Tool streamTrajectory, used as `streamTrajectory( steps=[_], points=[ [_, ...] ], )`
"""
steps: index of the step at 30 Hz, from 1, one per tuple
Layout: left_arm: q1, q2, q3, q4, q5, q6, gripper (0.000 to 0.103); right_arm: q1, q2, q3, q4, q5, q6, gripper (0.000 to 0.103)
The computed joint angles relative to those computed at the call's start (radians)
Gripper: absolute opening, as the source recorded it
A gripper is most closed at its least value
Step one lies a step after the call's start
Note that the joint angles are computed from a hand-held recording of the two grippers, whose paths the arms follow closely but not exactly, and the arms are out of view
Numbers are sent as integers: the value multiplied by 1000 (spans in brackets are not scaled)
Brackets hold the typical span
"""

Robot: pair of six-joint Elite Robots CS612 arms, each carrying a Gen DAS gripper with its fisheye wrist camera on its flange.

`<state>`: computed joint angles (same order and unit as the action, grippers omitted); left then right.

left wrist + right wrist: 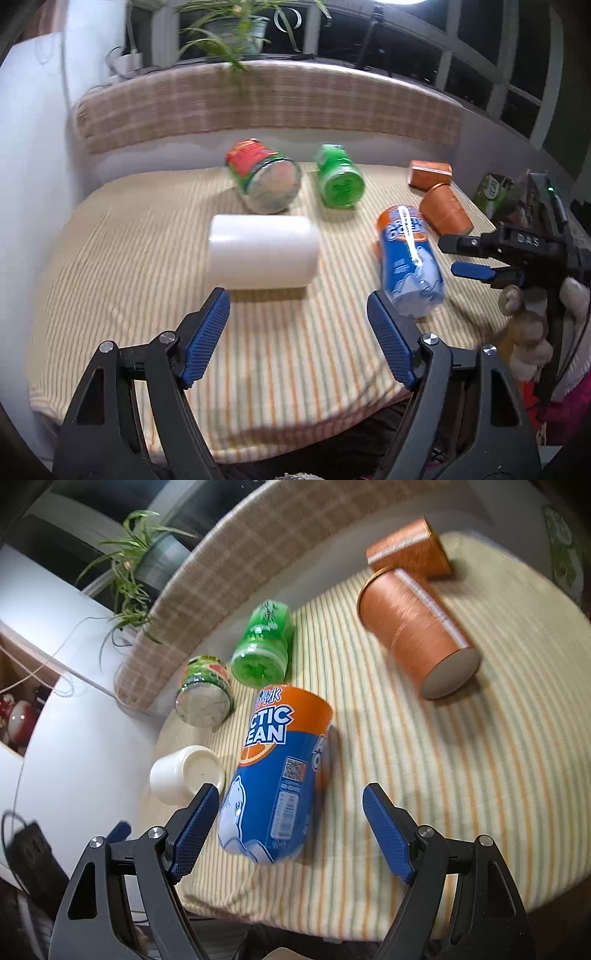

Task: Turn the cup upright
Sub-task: 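Close the right tool on the bottle while the left tool opens and withdraws, then rotate the held bottle with the right tool until its open end points up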

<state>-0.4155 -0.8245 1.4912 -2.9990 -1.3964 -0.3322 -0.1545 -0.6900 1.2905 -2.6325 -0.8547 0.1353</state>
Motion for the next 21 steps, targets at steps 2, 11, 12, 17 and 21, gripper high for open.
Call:
streamTrajectory(
  steps=[2,11,12,17,21],
  points=[
    [5,-5,15,-12,-10,-23,79,4,10,-22,39,-3,1,80],
    [20,-14,54,-46,-40,-114,79,-1,59,-114,208,95,36,80],
    [20,-15,57,-46,-44,-116,79,-1,60,-118,213,95,35,80],
    [22,-12,60,-39,-56,-126,79,7,75,-157,268,82,20,80],
    [23,-8,59,-39,-68,-133,79,9,95,-190,280,90,38,80]
  ],
)
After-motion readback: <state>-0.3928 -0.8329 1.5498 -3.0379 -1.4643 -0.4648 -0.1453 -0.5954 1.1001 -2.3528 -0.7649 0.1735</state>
